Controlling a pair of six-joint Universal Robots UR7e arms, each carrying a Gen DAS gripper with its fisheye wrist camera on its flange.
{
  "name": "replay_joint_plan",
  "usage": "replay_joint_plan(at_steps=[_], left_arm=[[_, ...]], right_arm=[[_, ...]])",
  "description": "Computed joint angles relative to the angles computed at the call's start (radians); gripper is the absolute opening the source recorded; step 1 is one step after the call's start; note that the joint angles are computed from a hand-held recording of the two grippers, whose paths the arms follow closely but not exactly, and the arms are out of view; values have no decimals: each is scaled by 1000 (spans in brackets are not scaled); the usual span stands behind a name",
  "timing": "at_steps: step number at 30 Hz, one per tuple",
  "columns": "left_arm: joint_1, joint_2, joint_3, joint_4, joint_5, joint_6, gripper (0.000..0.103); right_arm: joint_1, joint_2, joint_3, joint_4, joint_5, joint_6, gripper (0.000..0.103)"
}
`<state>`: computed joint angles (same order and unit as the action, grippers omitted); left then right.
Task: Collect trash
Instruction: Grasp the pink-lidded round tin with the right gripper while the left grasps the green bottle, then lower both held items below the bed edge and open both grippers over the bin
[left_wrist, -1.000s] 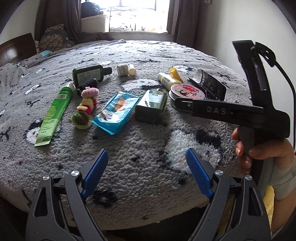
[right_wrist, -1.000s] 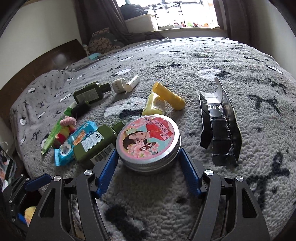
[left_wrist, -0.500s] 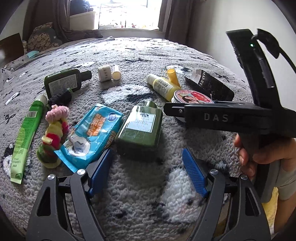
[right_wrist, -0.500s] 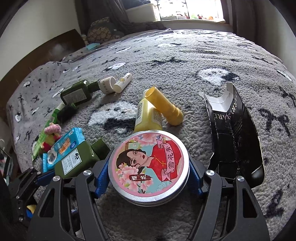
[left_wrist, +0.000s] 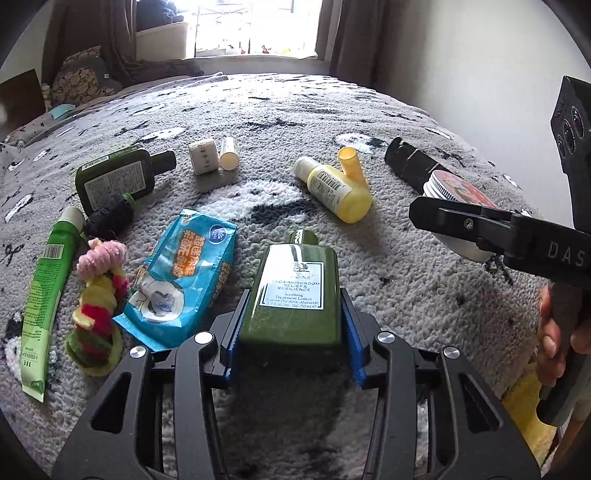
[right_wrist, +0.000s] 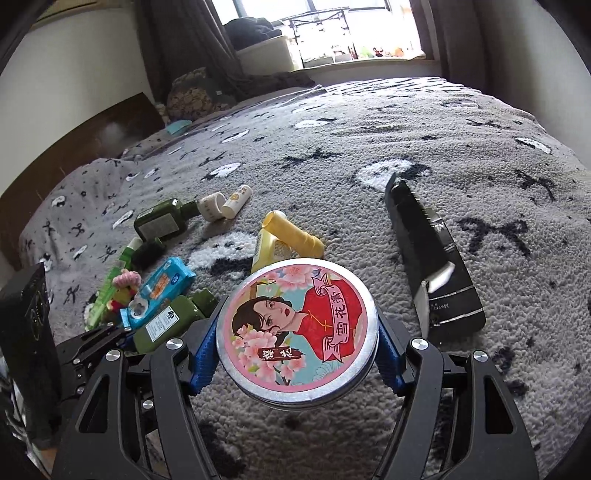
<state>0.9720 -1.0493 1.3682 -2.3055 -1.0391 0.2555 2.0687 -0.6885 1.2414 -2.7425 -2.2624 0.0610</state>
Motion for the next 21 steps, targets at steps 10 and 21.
replay_joint_plan(at_steps=[10, 21], left_arm=[[-51, -131, 138, -50, 43, -28, 40], [-138, -391, 389, -95, 106, -59, 40]], right_arm=[[73, -57, 116, -109, -44, -37, 70], [178, -115, 299, -197, -98, -88, 70]])
